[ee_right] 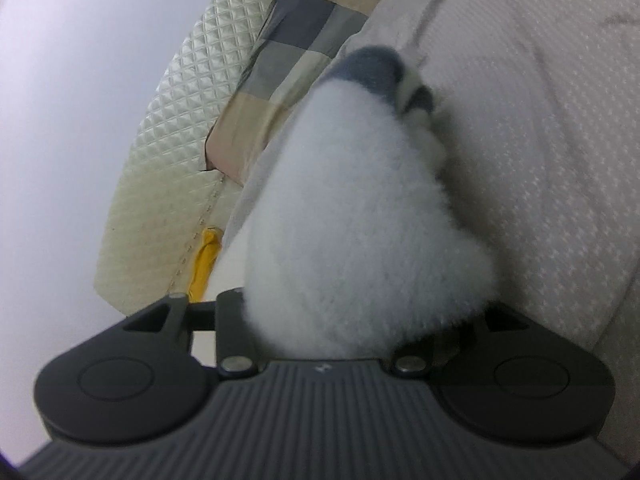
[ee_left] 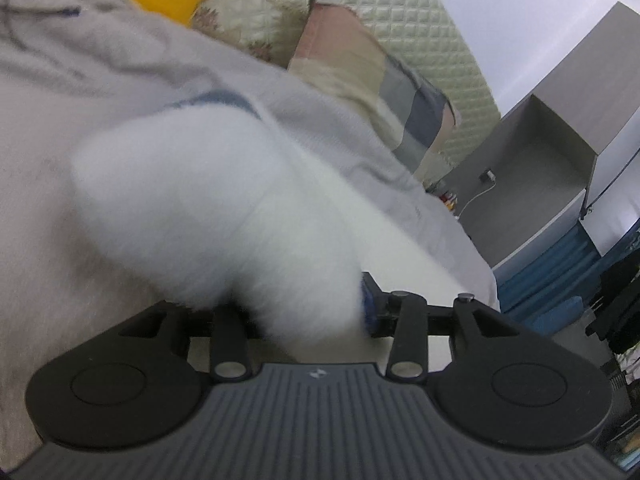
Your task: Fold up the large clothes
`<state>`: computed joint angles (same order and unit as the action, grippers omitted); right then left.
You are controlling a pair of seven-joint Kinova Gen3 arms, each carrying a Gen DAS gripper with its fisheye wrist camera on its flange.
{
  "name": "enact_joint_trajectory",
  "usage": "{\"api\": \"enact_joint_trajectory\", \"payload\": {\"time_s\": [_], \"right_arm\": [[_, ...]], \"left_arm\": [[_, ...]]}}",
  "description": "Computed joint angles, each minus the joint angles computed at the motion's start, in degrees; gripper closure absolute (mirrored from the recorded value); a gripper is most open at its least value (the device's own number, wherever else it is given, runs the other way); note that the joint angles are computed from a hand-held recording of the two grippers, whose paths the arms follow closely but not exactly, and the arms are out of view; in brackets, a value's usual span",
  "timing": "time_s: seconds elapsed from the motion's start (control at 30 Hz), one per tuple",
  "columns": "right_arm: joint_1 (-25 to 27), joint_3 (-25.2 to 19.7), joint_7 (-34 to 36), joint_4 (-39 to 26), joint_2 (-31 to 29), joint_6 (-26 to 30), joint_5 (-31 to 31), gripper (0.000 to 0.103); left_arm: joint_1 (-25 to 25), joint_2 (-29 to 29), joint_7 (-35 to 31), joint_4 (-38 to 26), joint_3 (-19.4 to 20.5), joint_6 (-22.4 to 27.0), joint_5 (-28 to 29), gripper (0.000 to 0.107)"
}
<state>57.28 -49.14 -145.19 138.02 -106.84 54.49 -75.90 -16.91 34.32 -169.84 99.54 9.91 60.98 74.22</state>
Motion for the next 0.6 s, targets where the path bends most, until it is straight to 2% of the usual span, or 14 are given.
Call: {"api": "enact_joint_trajectory", "payload": {"time_s": [0.1,0.17,0.27,0.43,0.5,0.6], "right_arm": [[0.0,-0.3,-1.3,-1.4,1.7,0.5,2.1,0.053],[0.0,0.9,-5.1,-4.0,2.1,3.3,6.4,0.052],[0.3,3.3,-10.6,-10.3,3.6,9.3,13.4,0.049],[-2.3,1.4,-16.5,-22.0,10.5,16.7,25.0,0.049],[-2.7,1.3,-16.1,-26.5,13.6,20.1,28.7,0.049],[-3.2,2.8,-17.0,-32.2,15.2,23.5,32.8,0.049]], "left_arm": [[-0.6,-0.2,1.9,0.4,-0.6,0.9,-1.1,0.056],[-0.5,-1.7,3.9,0.8,-1.4,0.5,-2.7,0.053],[0.3,-5.5,5.4,2.0,-2.3,-2.0,-5.3,0.05],[0.1,-15.3,2.3,6.3,-4.6,-5.5,-9.7,0.044],[-1.1,-19.2,-0.1,7.6,-5.8,-4.0,-10.4,0.044],[-2.7,-24.6,-1.9,8.2,-8.8,0.4,-11.9,0.044]]}}
